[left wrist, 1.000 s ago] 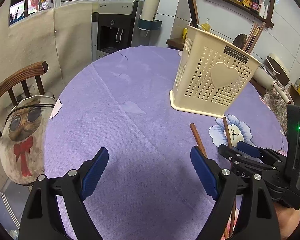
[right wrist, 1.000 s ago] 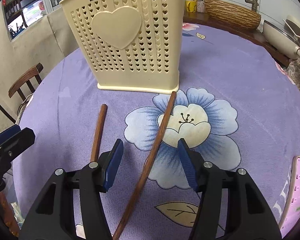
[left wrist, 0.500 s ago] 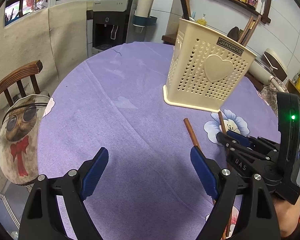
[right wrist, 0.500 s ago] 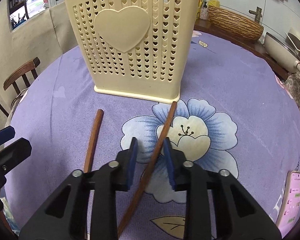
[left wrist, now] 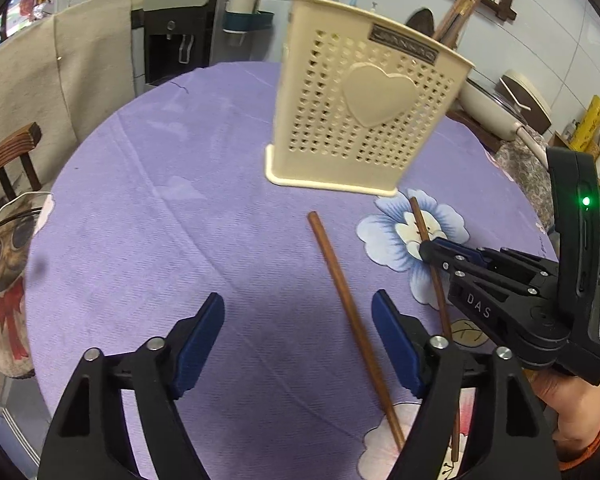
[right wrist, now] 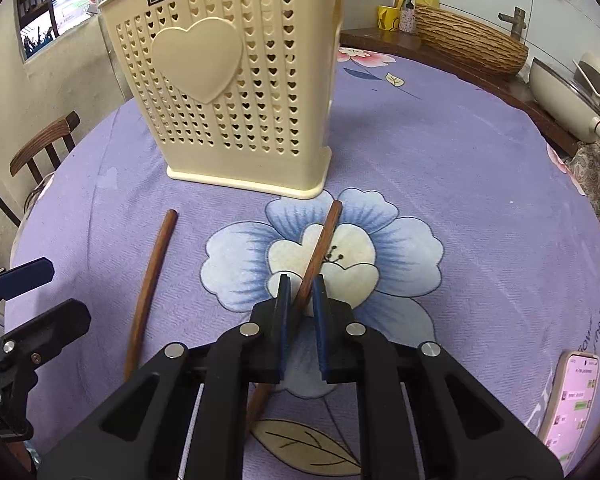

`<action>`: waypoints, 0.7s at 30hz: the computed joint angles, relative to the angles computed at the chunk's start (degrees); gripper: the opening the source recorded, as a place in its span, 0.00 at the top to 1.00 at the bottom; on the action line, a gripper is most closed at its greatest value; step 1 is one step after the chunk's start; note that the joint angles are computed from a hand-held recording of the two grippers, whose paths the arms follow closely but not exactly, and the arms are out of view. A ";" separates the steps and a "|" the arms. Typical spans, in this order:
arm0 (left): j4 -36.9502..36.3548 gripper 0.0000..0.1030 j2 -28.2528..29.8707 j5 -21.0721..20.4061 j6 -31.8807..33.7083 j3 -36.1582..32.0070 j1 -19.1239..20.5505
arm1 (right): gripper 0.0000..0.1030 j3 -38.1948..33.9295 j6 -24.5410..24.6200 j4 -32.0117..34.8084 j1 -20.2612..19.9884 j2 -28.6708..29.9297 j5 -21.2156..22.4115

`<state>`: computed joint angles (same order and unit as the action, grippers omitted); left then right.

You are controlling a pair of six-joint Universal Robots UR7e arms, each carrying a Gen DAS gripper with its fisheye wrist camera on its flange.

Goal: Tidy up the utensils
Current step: 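Close the left tool on a brown chopstick while the right grasps the other brown chopstick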

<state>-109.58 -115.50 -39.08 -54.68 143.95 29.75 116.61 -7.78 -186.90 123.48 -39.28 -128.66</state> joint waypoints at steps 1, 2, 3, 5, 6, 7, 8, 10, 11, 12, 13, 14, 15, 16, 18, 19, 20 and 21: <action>-1.08 0.34 0.76 -0.52 0.78 0.05 0.26 | 0.89 0.17 -0.01 -0.12 -0.19 -0.18 0.30; -2.53 0.35 1.97 -1.09 1.89 0.01 0.71 | 0.89 0.24 0.05 -0.24 -0.26 -0.20 0.40; -3.46 0.38 2.76 -1.45 2.82 -0.10 1.14 | 0.89 0.30 0.13 -0.34 -0.32 -0.23 0.48; -4.75 0.41 4.29 -1.95 3.70 -0.25 1.60 | 0.89 0.46 0.17 -0.50 -0.52 -0.39 0.84; -5.12 0.43 5.09 -1.91 3.69 -0.30 1.66 | 0.89 0.48 0.22 -0.60 -0.57 -0.40 0.95; -5.38 0.45 5.67 -1.86 3.85 -0.37 1.83 | 0.89 0.45 0.21 -0.70 -0.54 -0.32 0.92; -5.74 0.47 6.39 -1.82 4.12 -0.45 2.11 | 0.89 0.45 0.13 -0.81 -0.53 -0.27 0.86; -6.24 0.53 7.80 -1.52 4.22 -0.65 2.66 | 0.89 0.56 0.06 -1.15 -0.57 -0.25 0.90; -6.42 0.55 8.43 -1.43 4.31 -0.78 2.92 | 0.89 0.73 -0.02 -1.31 -0.74 -0.40 1.09; -6.64 0.56 9.15 -0.89 4.26 -0.86 2.91 | 0.89 0.88 -0.08 -1.42 -0.94 -0.59 1.39; -6.40 0.59 9.69 -0.42 4.10 -1.02 2.93 | 0.89 1.00 -0.07 -1.51 -1.05 -0.69 1.61; -6.80 0.60 10.64 -0.08 4.18 -1.20 3.04 | 0.89 1.09 0.01 -1.52 -1.18 -0.82 1.88; -6.87 0.63 11.07 0.12 4.35 -1.34 3.13 | 0.89 1.14 0.06 -1.47 -1.27 -0.92 2.05; -6.65 0.68 11.56 0.51 4.30 -1.50 3.13 | 0.89 1.16 0.01 -1.44 -1.32 -0.99 2.10; -6.84 0.77 12.69 1.06 4.63 -1.91 3.41 | 0.89 1.10 -0.15 -1.45 -1.34 -0.95 1.99; -7.06 0.82 13.09 1.23 4.78 -1.99 3.50 | 0.89 1.13 -0.27 -1.53 -1.37 -0.95 1.94; -7.78 0.83 13.37 1.18 5.28 -2.03 3.75 | 0.89 1.11 -0.32 -1.60 -1.36 -0.91 1.84; -8.42 0.85 13.70 1.15 5.75 -2.17 4.05 | 0.89 1.09 -0.31 -1.62 -1.35 -0.88 1.78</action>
<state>-118.00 -101.80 -37.92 -48.93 141.78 33.81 117.70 -8.09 -188.52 122.13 -40.17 -126.88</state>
